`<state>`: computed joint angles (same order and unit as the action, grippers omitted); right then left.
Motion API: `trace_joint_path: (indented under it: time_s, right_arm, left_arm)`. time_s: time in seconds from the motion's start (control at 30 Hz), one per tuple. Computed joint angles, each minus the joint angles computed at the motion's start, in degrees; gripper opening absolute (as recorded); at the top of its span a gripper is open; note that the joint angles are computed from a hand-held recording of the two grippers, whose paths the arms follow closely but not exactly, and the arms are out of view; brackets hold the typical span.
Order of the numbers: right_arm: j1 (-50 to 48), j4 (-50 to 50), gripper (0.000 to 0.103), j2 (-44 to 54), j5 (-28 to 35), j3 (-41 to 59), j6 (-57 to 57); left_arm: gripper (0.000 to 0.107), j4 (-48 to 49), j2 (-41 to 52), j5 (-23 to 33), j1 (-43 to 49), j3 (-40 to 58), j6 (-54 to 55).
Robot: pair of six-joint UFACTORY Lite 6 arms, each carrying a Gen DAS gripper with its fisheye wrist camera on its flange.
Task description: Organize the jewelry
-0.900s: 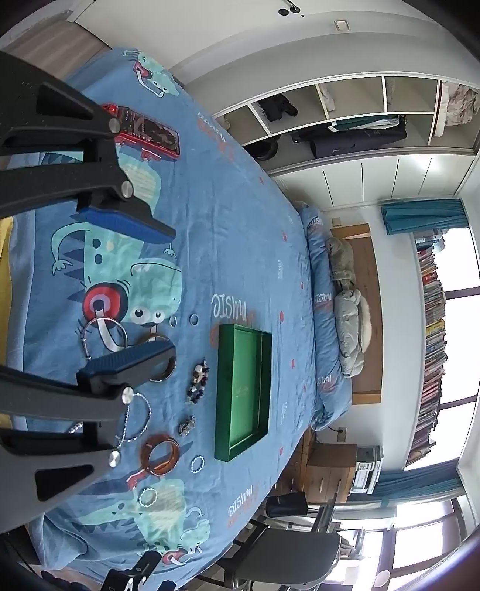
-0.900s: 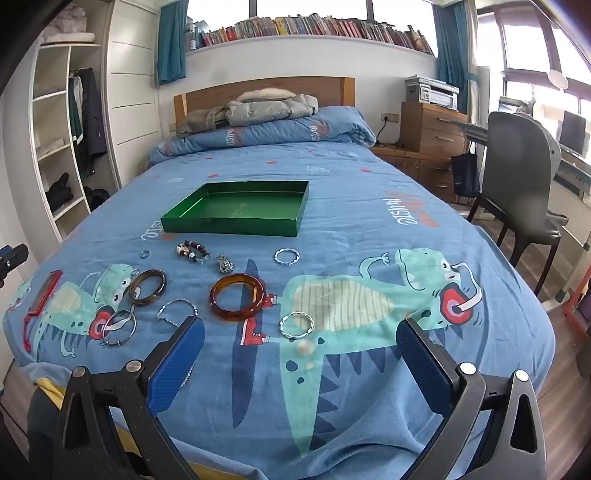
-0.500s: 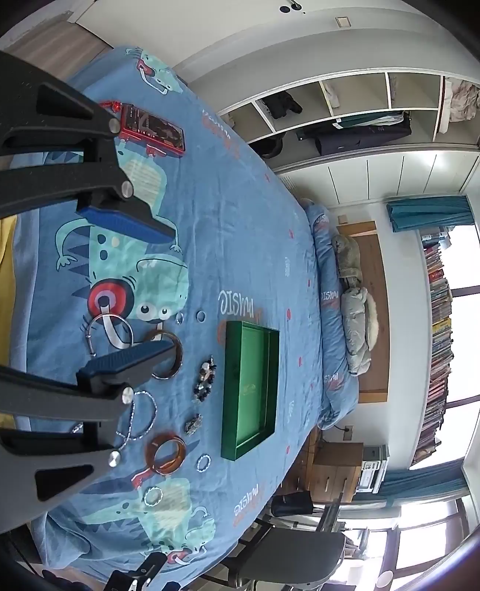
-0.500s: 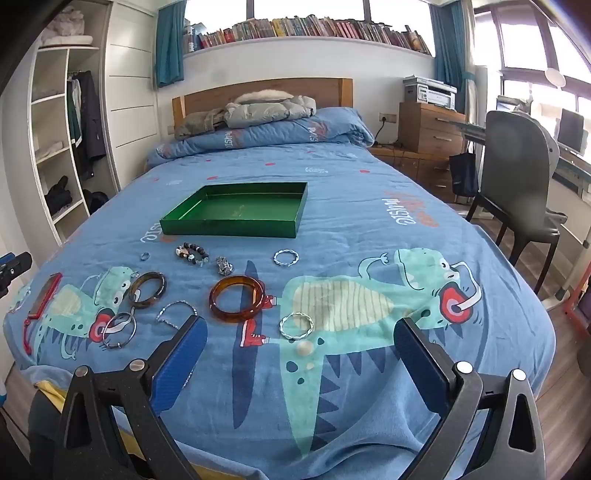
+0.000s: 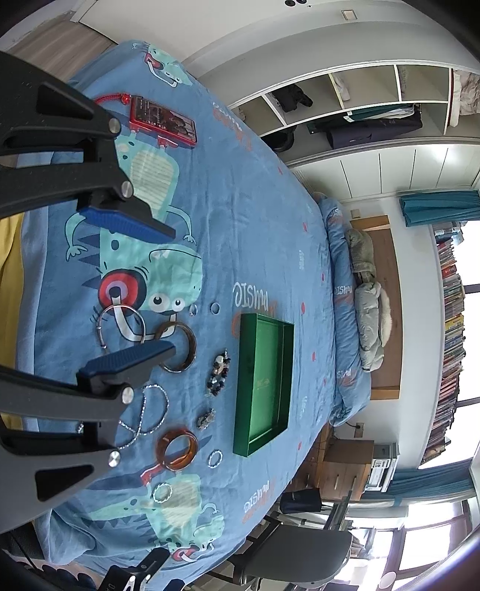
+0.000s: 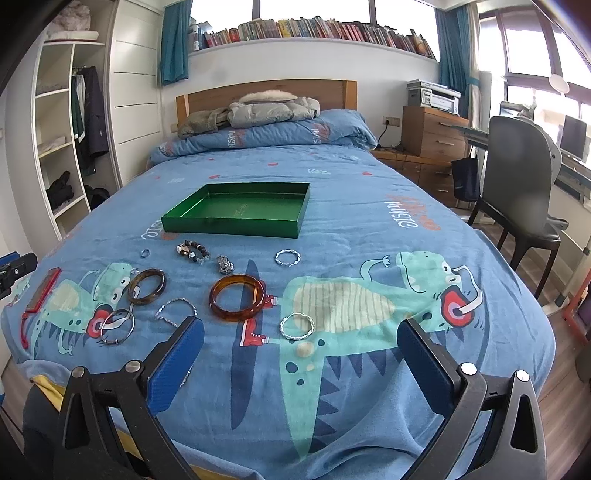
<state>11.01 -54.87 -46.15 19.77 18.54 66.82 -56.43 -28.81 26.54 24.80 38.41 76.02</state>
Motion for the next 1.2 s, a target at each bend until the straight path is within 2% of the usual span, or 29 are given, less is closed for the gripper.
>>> trace_joint_path:
  time_s: [0.23,0.53,1.2]
  right_arm:
    - [-1.5,0.5,0.103,0.7,-2.2,-0.2,-0.2]
    - [1.2,-3.9,0.103,1.2,-0.2,0.2,5.0]
    - [4.6,-6.2,0.103,2.3,3.2,1.8,9.1]
  left_arm:
    - [0.053,-2.1,0.4,-0.2,-0.2,-0.2,2.8]
    - [0.053,-1.9,0.3,0.6,-0.4,-0.6,2.7]
    - [0.053,-1.9,1.2,1.6,0.9,0.1,3.3]
